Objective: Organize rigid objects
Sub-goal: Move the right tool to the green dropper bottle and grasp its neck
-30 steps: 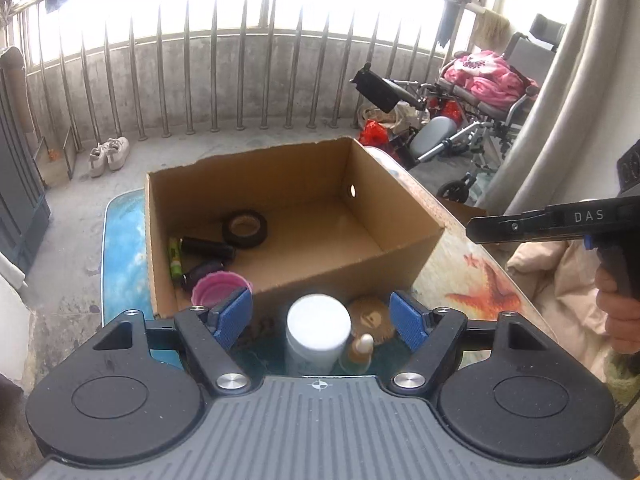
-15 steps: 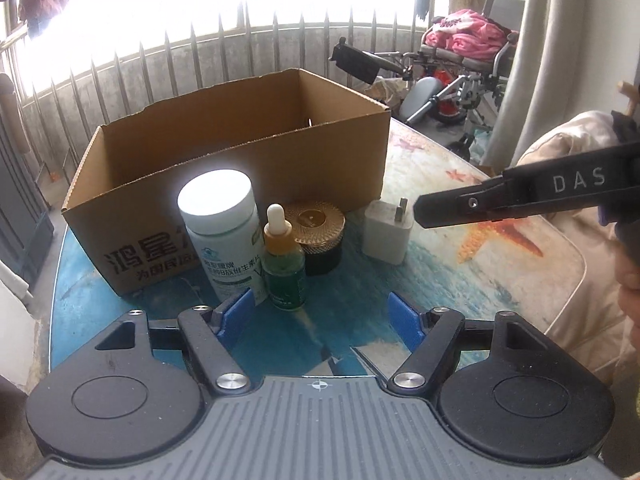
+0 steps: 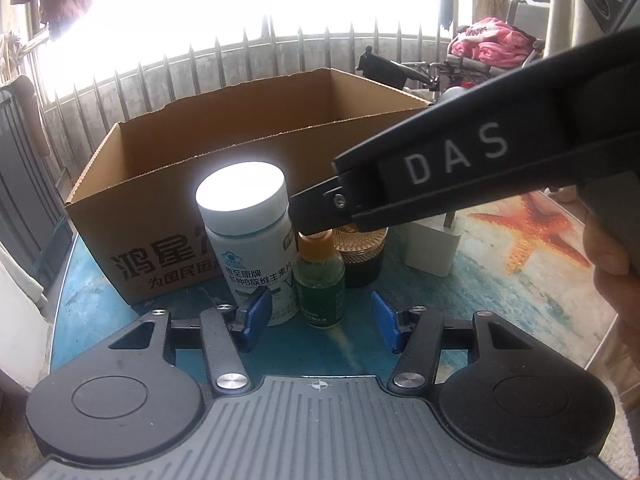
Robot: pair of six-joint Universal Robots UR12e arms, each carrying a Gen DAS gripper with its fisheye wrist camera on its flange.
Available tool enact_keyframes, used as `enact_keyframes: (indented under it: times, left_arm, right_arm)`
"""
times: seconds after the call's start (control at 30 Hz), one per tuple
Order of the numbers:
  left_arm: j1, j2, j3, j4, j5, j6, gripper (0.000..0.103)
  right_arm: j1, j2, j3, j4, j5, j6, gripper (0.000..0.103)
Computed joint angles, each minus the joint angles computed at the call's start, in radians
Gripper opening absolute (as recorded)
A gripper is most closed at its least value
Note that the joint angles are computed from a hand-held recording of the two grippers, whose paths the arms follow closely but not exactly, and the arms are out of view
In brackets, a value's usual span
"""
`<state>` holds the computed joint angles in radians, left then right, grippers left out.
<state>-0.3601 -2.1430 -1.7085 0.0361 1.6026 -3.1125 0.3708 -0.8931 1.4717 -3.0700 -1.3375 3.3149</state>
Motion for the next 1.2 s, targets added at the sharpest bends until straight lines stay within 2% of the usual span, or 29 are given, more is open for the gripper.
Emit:
enact_keyframes:
  times: [0.1, 0.3, 0.47, 0.7, 0.77, 0.97, 1.13, 1.2]
  left_arm:
    - [0.004, -0.005, 0.006, -0.019, -0.017, -0.017, 0.048]
    - [0.011, -0.009, 0.008, -0.029, -0.036, -0.034, 0.044]
    - [0.015, -0.004, 0.003, -0.033, -0.049, -0.042, 0.043]
    - [0.018, 0.009, -0.008, -0.053, -0.068, -0.021, 0.044]
    - [0.017, 0.012, -0.01, -0.057, -0.066, -0.016, 0.044]
    - [0.018, 0.016, -0.013, -0.062, -0.071, -0.01, 0.044]
    - [0.019, 0.026, -0.022, -0.06, -0.079, -0.005, 0.043]
    - [0.019, 0.031, -0.028, -0.056, -0.084, -0.003, 0.04]
  right_arm:
    - [0.005, 0.014, -0.027, 0.034, -0.01, -0.046, 0.03]
    - [0.007, 0.027, -0.051, 0.078, -0.032, -0.097, 0.018]
    - [0.011, 0.022, -0.045, 0.079, -0.05, -0.122, 0.017]
    - [0.016, 0.008, -0.038, 0.097, -0.076, -0.122, 0.014]
    - [0.015, 0.003, -0.033, 0.097, -0.074, -0.116, 0.01]
    - [0.012, -0.011, -0.022, 0.116, -0.068, -0.101, 0.01]
    - [0.006, -0.014, -0.024, 0.135, -0.042, -0.081, 0.01]
    - [0.002, -0.014, -0.025, 0.143, -0.022, -0.071, 0.01]
